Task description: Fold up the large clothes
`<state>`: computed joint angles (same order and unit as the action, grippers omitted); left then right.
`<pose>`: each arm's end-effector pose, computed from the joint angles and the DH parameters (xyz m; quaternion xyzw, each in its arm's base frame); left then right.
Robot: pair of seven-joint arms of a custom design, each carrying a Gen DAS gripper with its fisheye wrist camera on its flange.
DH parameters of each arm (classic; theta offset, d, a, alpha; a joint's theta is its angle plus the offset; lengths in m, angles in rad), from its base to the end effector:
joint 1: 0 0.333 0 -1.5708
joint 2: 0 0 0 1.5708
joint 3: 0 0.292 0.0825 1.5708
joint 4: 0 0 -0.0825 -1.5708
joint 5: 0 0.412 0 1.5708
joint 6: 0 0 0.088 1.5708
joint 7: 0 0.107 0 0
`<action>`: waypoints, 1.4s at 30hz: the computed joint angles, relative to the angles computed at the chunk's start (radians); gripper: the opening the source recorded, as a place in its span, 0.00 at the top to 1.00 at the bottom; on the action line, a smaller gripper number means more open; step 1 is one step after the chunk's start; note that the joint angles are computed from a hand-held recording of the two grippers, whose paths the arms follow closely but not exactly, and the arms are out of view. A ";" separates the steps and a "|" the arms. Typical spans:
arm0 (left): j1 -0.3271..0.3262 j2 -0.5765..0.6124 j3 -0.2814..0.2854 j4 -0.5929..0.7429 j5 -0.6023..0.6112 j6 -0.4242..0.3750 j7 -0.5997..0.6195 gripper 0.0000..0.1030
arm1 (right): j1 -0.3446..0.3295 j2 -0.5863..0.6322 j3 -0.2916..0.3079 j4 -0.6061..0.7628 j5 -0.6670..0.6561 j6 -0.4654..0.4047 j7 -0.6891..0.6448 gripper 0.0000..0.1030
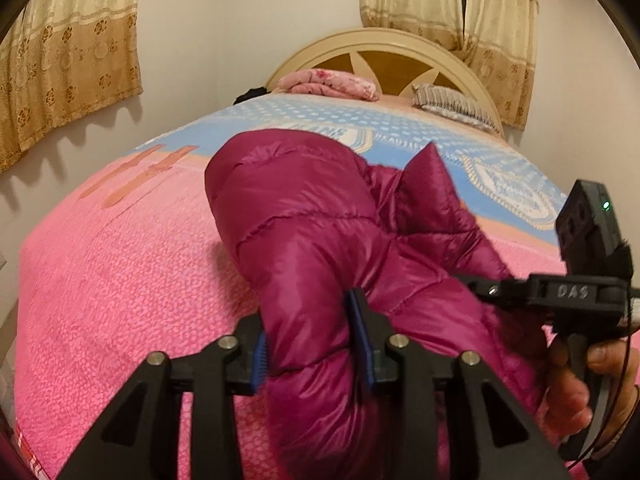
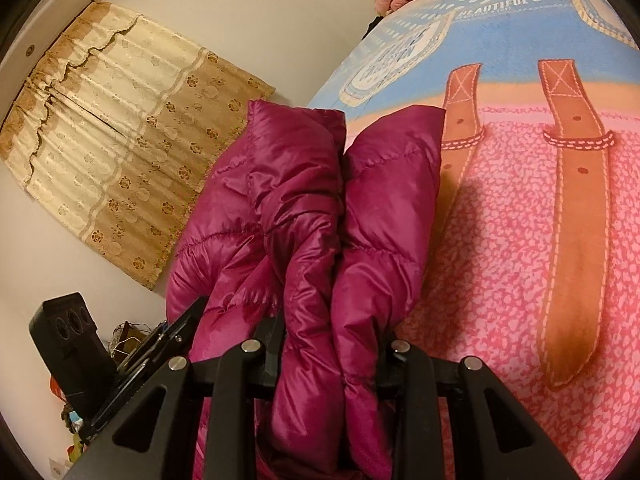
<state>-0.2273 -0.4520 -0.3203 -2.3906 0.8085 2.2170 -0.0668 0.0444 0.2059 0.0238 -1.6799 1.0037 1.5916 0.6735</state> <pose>0.4199 -0.2357 0.4834 -0.8185 0.3949 -0.2166 0.3567 0.6186 0.1302 0.4716 -0.8028 0.3348 0.2925 0.3975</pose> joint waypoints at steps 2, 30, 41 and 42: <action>-0.003 0.002 0.005 -0.006 -0.015 0.002 -0.002 0.59 | -0.001 0.007 -0.001 0.004 -0.005 0.004 0.004 0.72; -0.067 -0.048 -0.106 0.145 0.144 -0.356 -0.027 0.00 | -0.028 -0.328 -0.087 -0.206 0.026 0.250 -0.156 0.45; -0.078 -0.052 -0.128 0.177 0.197 -0.390 -0.036 0.00 | 0.035 -0.539 -0.154 -0.352 0.054 0.317 -0.269 0.42; -0.078 -0.045 -0.134 0.185 0.198 -0.398 -0.040 0.00 | 0.038 -0.542 -0.157 -0.354 0.054 0.319 -0.269 0.41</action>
